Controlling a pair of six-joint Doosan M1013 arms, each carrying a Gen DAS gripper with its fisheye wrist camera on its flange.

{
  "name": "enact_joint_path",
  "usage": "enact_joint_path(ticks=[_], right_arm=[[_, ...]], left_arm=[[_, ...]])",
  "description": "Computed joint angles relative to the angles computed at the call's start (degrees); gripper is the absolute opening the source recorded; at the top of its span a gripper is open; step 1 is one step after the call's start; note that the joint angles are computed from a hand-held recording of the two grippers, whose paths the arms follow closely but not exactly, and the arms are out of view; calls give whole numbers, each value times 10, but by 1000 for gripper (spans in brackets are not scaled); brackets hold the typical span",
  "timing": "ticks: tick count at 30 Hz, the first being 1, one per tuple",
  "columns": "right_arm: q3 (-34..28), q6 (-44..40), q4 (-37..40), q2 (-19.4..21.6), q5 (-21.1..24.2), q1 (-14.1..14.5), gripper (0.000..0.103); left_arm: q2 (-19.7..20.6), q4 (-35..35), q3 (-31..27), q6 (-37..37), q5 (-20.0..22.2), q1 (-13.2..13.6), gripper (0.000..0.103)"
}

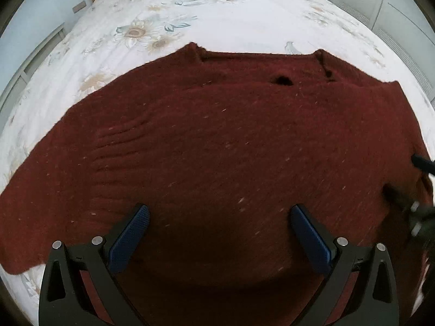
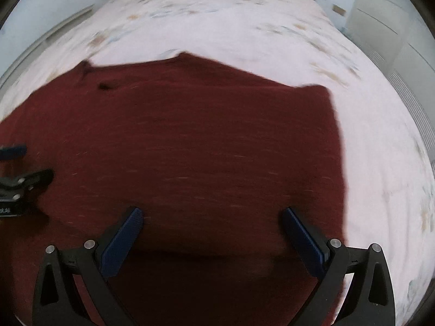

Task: Fold small clothes

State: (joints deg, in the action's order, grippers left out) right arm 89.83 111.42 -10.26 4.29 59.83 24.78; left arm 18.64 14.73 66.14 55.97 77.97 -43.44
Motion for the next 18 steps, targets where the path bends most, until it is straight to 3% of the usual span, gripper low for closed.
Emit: enact_joint_path(ticks=[5,12,15,18], right_arm=[[19,-26,55,-14,-21,-32,102],[35,-14,36,-17,-35,-22,103],[30,-31,51,-23,-22,-24,103],[25,-22,20,-38,-13,-10,103]], left_arm=[[-15,-14,28,2,-32,8,102],[-18,32,41,-38,-47,-4,102],[-26,22,47,-41,-57,-1,102],[-39,3,50,-38,-60,7,102]])
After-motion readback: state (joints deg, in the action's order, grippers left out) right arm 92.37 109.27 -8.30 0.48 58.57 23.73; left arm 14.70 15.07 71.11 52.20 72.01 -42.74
